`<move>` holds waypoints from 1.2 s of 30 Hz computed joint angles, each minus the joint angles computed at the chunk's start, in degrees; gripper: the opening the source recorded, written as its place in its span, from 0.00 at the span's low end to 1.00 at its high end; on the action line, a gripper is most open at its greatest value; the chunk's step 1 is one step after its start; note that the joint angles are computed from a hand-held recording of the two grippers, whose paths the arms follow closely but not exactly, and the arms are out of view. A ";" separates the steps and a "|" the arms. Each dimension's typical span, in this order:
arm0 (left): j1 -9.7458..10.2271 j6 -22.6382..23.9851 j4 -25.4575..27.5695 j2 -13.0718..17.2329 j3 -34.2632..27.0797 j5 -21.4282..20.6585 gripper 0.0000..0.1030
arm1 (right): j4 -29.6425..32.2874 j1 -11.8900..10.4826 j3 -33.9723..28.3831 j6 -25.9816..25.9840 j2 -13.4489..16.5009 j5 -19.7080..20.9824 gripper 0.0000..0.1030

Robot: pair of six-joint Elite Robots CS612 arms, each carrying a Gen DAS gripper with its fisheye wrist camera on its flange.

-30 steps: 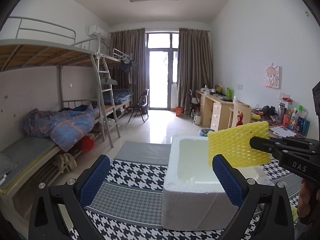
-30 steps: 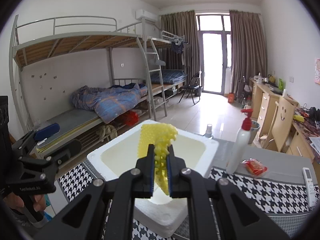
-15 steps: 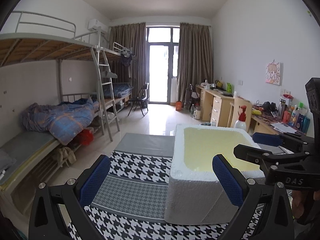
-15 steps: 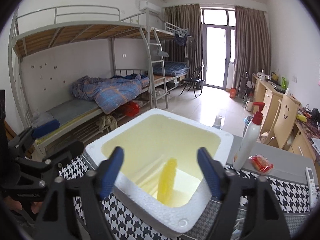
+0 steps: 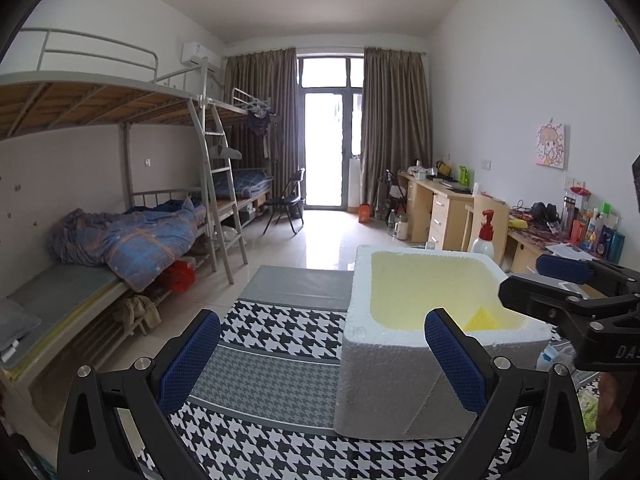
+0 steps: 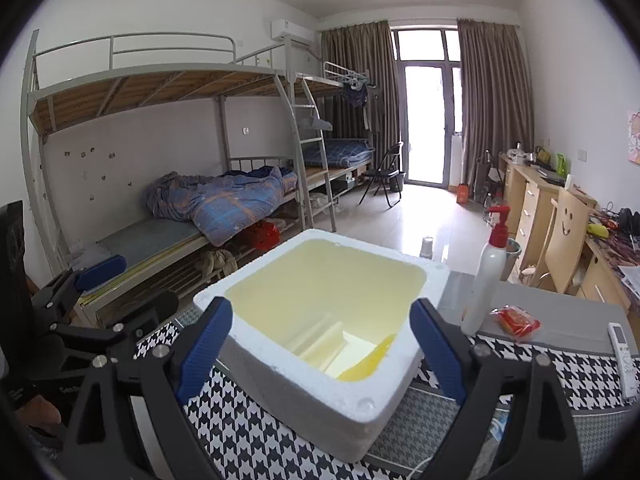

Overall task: Organize soft objects
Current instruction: 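Lower the yellow foam net into the foam box and open the right tool, then withdraw both tools from the foam box back over the table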

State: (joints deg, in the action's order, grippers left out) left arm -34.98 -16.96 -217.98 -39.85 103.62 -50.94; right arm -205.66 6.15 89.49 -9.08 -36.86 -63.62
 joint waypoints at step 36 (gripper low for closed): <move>-4.78 3.15 -7.24 -0.37 1.60 -7.92 0.99 | -18.12 -4.62 13.74 5.27 -3.53 -8.41 0.93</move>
State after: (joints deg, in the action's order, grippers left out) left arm -39.77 -13.81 -225.21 -40.22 105.23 -58.86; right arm -223.77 1.53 103.24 -3.81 -40.39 -72.04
